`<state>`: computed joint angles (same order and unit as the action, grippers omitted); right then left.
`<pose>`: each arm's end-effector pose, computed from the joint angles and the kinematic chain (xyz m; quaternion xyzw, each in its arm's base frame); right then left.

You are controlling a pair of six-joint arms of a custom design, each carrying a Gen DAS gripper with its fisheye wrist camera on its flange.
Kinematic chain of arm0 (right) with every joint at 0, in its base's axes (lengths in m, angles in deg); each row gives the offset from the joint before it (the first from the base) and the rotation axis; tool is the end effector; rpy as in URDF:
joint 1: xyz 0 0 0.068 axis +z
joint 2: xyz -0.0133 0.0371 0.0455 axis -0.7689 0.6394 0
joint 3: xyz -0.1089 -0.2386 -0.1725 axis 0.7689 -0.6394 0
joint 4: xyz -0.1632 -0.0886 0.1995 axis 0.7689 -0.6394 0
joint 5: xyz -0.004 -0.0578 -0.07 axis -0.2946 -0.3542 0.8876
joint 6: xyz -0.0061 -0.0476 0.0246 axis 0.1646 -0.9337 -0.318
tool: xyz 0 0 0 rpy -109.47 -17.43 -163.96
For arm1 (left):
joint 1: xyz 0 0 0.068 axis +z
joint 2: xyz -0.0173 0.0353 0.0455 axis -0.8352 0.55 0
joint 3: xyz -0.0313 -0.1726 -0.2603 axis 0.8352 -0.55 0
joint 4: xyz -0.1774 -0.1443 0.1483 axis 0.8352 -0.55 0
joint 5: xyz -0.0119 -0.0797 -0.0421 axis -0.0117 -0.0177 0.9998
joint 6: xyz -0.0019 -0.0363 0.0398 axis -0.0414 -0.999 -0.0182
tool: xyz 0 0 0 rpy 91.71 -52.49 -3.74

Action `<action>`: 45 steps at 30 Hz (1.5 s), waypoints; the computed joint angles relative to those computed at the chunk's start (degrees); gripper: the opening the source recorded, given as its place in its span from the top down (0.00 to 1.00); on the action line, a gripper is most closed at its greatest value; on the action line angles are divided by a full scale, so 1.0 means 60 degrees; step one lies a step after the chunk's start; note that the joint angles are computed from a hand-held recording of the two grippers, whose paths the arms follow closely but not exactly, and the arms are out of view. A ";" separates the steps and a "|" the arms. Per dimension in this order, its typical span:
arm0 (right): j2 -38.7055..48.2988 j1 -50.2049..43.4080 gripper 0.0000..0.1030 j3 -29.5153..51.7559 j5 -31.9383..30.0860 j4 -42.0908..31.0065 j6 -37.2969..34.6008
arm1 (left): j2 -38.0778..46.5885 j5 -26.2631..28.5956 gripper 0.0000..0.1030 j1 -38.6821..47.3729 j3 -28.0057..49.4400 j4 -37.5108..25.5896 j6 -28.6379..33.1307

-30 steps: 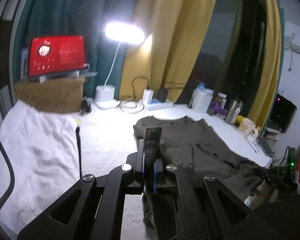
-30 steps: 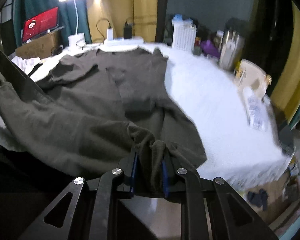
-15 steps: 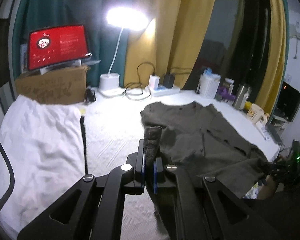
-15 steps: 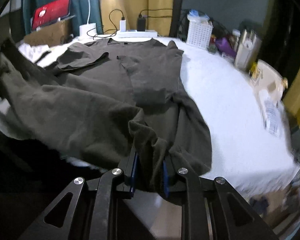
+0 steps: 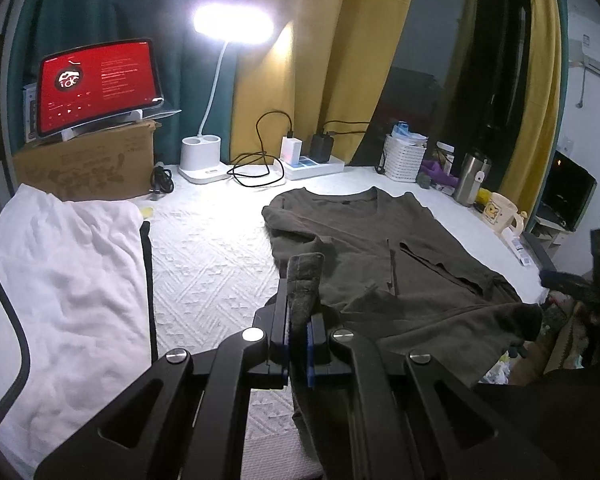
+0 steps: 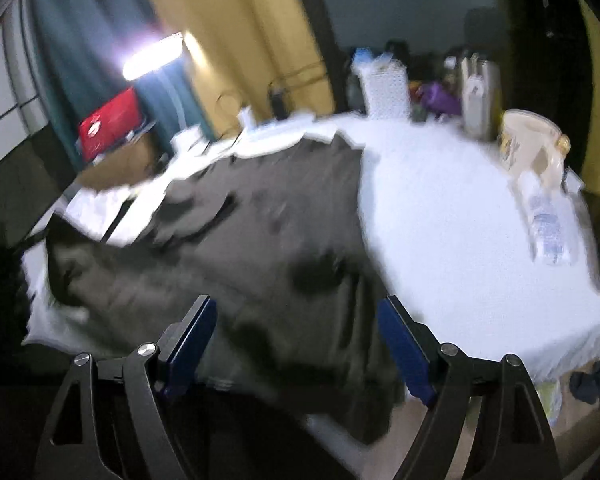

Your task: Fold small clothes

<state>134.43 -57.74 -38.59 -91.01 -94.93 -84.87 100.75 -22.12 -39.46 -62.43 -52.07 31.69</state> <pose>0.3189 -0.0165 0.1515 -0.2983 0.8489 0.2607 0.3500 0.1321 0.0350 0.1807 -0.1446 0.8692 -0.0241 0.4722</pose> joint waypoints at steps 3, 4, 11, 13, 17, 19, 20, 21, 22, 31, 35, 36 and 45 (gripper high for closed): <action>0.0606 0.0818 0.26 0.0369 0.1054 0.0517 0.0400 | 0.0140 0.0039 0.96 -0.0103 0.0001 0.0167 -0.0010; 0.0822 0.1050 0.35 0.0492 0.1386 0.0405 0.0229 | 0.0189 0.0004 0.96 -0.0199 -0.0013 0.0245 -0.0017; 0.1136 0.1850 0.44 -0.0114 0.2772 0.0744 -0.0826 | 0.0842 0.0059 0.96 -0.0444 -0.0175 0.0837 0.0013; 0.1007 0.1823 0.44 -0.0257 0.2729 0.0797 -0.0833 | 0.0966 0.0071 0.96 -0.0501 -0.0203 0.0902 0.0056; 0.1139 0.1972 0.44 -0.0376 0.3052 0.0935 -0.1073 | 0.1065 0.0097 0.96 -0.0443 -0.0266 0.0933 0.0144; 0.1150 0.2049 0.54 -0.0486 0.3095 0.1098 -0.1169 | 0.1099 0.0062 0.96 -0.0400 -0.0315 0.0948 0.0159; 0.1114 0.2055 0.62 -0.0501 0.3070 0.1056 -0.1212 | 0.1100 0.0030 0.96 -0.0407 -0.0335 0.0941 0.0152; 0.1041 0.2063 0.75 -0.0561 0.3070 0.1074 -0.1238 | 0.1084 -0.0022 0.96 -0.0436 -0.0348 0.0936 0.0150; 0.1003 0.2094 0.83 -0.0574 0.3115 0.1080 -0.1235 | 0.1051 -0.0027 0.96 -0.0429 -0.0348 0.0941 0.0185; 0.0610 0.1745 0.98 -0.0404 0.2496 0.1159 -0.0637 | -0.0720 -0.1231 0.96 -0.1378 -0.0102 0.0249 0.0070; 0.0181 0.1745 0.98 -0.0465 0.2388 0.1479 -0.0365 | -0.0920 -0.1715 0.96 -0.1764 0.0138 0.0172 0.0060; 0.0081 0.1716 0.98 -0.0459 0.2358 0.1553 -0.0309 | -0.0943 -0.1816 0.96 -0.1833 0.0202 0.0179 0.0075; -0.0424 0.1422 0.98 0.0117 0.1865 0.2041 0.0612 | -0.0858 -0.2036 0.96 -0.1571 0.0601 0.0504 0.0172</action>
<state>131.89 -49.21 -37.89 -79.82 -82.68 -81.19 95.60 -34.34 -48.88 -58.82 -49.05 32.72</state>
